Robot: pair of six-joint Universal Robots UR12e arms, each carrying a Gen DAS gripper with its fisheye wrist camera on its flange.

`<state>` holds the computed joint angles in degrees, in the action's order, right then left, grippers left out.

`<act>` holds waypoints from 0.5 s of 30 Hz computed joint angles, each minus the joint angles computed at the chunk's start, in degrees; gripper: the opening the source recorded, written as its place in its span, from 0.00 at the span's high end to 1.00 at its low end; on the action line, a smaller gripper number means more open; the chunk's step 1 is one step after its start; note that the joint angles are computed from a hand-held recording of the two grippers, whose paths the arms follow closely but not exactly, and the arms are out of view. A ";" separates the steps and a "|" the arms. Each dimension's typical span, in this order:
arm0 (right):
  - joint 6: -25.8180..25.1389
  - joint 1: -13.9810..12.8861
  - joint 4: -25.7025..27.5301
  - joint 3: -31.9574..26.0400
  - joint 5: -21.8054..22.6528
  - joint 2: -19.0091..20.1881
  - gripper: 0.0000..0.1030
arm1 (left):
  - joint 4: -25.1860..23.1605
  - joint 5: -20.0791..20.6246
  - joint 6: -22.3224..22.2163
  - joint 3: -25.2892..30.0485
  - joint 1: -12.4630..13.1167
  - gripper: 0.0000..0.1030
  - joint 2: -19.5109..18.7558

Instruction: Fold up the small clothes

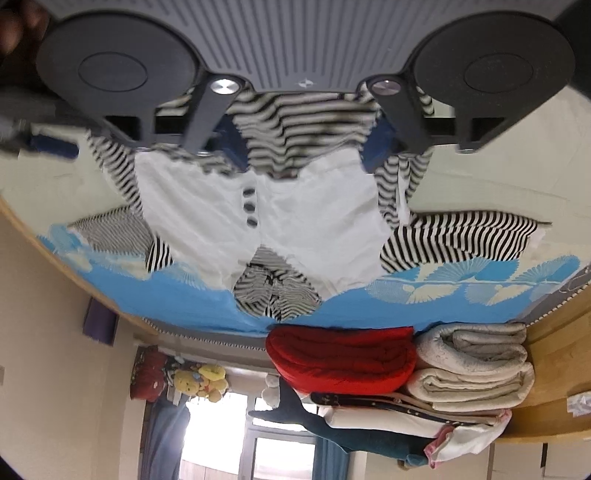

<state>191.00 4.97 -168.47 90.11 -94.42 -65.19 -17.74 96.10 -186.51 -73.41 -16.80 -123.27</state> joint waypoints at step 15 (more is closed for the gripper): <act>2.98 -2.74 -4.59 -1.53 0.87 -0.04 0.55 | -17.57 5.40 -0.63 45.44 8.29 0.82 -23.04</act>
<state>193.98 2.23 -173.05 88.58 -93.55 -65.23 -35.31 101.50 -187.14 -27.96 -8.51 -146.31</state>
